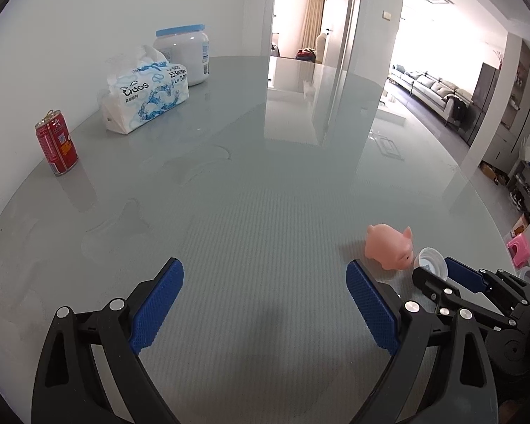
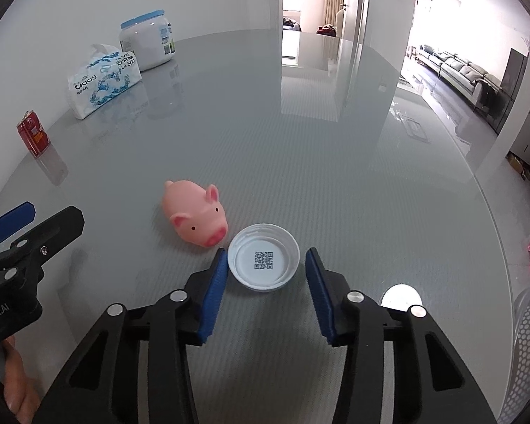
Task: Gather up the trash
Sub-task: 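Grasp the white plastic lid with the right tool, then grasp pink toy pig with left tool while right tool holds white lid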
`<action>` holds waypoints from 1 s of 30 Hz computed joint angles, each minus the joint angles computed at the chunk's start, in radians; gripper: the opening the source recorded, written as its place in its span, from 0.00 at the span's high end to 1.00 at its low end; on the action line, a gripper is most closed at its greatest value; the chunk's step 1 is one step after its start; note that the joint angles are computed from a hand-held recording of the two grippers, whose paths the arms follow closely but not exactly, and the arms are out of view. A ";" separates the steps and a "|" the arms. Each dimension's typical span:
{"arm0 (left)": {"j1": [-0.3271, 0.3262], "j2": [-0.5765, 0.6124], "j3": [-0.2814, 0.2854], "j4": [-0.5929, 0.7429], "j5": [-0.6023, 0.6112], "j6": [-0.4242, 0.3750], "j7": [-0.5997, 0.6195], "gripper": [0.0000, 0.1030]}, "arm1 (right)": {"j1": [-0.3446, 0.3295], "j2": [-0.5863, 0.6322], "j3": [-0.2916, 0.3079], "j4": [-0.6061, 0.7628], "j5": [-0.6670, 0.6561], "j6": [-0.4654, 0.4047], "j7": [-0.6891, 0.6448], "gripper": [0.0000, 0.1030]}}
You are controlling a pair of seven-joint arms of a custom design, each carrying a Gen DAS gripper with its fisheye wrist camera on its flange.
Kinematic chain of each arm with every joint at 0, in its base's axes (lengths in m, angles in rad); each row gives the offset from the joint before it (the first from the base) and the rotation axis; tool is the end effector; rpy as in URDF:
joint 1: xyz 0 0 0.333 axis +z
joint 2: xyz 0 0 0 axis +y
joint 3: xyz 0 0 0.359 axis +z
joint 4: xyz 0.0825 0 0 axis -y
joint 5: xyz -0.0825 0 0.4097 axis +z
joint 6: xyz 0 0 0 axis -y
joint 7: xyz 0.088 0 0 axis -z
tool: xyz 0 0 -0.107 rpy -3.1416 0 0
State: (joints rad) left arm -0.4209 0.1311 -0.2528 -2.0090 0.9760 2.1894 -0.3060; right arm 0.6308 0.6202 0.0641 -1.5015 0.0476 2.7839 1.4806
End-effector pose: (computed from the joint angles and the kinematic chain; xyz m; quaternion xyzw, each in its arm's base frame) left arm 0.5058 -0.3594 0.4391 -0.8269 0.4185 -0.2005 0.3177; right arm 0.6260 0.5032 0.4034 -0.8612 0.3894 -0.1238 0.3023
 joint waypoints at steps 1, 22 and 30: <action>-0.001 0.003 0.000 0.003 0.000 -0.002 0.004 0.11 | -0.008 -0.002 0.009 -0.003 0.008 0.002 -0.008 0.62; -0.041 0.172 0.039 0.215 -0.069 0.076 0.155 0.11 | -0.252 -0.126 0.191 -0.204 0.375 0.091 -0.229 0.62; -0.050 0.246 0.074 0.302 -0.168 0.081 0.232 0.14 | -0.295 -0.146 0.221 -0.228 0.515 0.082 -0.336 0.62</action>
State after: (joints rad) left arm -0.4707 0.3776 -0.1792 -1.7068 0.8076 2.2709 -0.0741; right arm 0.3361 0.4743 0.2851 -1.7297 0.5626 2.8657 1.1447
